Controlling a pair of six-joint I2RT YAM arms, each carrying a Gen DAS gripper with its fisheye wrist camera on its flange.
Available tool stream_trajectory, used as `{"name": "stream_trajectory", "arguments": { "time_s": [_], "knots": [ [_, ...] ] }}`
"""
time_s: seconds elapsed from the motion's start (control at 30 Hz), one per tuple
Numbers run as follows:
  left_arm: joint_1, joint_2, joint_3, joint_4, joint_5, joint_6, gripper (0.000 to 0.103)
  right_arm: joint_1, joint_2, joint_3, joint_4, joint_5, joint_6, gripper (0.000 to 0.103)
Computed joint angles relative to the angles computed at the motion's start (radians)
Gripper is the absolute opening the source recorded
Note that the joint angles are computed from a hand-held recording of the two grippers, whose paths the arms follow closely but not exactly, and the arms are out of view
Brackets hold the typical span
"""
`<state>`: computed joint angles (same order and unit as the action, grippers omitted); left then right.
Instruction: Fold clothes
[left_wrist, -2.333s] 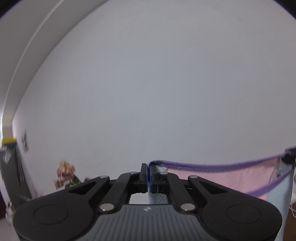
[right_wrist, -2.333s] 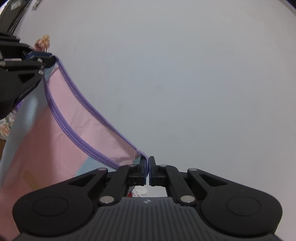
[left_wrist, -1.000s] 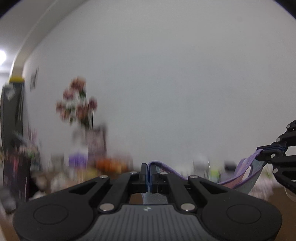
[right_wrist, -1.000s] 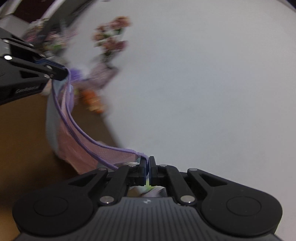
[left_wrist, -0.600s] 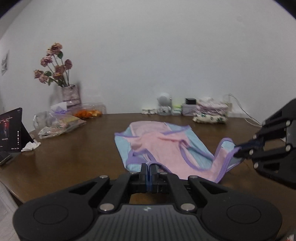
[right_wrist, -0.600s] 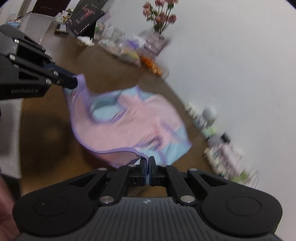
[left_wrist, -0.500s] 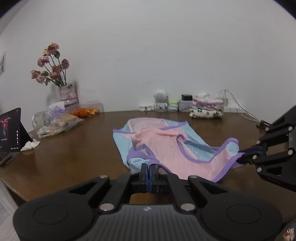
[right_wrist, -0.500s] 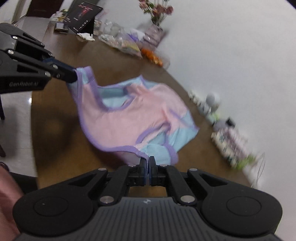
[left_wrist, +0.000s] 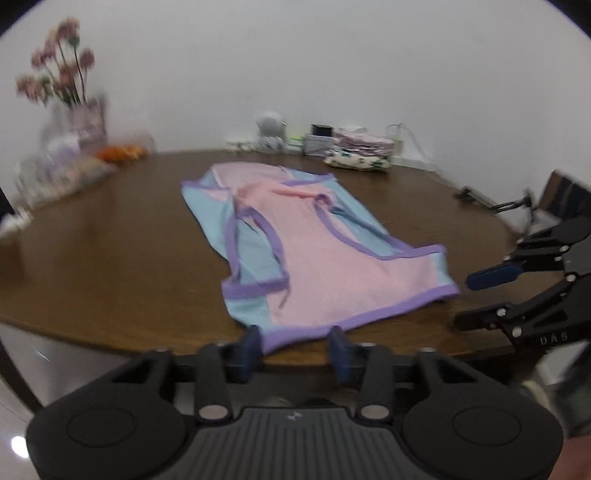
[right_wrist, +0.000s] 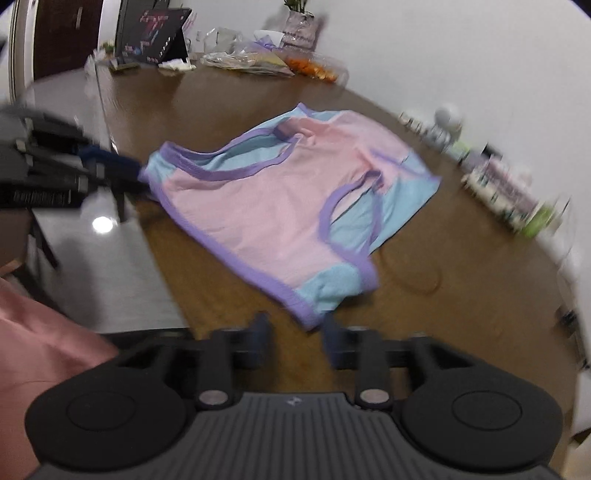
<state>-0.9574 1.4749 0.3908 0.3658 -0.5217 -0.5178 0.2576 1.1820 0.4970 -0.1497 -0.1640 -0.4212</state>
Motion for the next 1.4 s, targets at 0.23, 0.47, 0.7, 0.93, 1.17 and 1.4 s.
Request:
{"name": "stream_trajectory", "arguments": {
  "time_s": [0.23, 0.47, 0.7, 0.93, 1.17, 1.4],
  "knots": [
    [0.191, -0.085, 0.027, -0.013, 0.078, 0.184, 0.063, -0.198, 0.101, 0.147, -0.001, -0.207, 0.129, 0.05],
    [0.351, 0.26, 0.384, -0.158, 0.187, 0.295, 0.052, -0.124, 0.554, 0.469, 0.059, -0.092, 0.19, 0.04],
    [0.384, 0.373, 0.447, -0.153, 0.178, 0.404, 0.002, -0.076, 0.642, 0.524, 0.071, 0.029, 0.18, 0.003],
    [0.436, 0.306, 0.36, -0.105, 0.226, 0.418, 0.002, -0.192, 0.62, 0.487, 0.083, -0.031, 0.198, 0.002],
    [0.475, 0.271, 0.346, -0.116, 0.27, 0.389, 0.004, -0.222, 0.62, 0.483, 0.089, -0.057, 0.233, 0.002],
    [0.581, 0.209, 0.397, -0.134, 0.414, 0.392, 0.062, -0.264, 0.617, 0.564, 0.047, -0.16, 0.243, 0.017]
  ]
}}
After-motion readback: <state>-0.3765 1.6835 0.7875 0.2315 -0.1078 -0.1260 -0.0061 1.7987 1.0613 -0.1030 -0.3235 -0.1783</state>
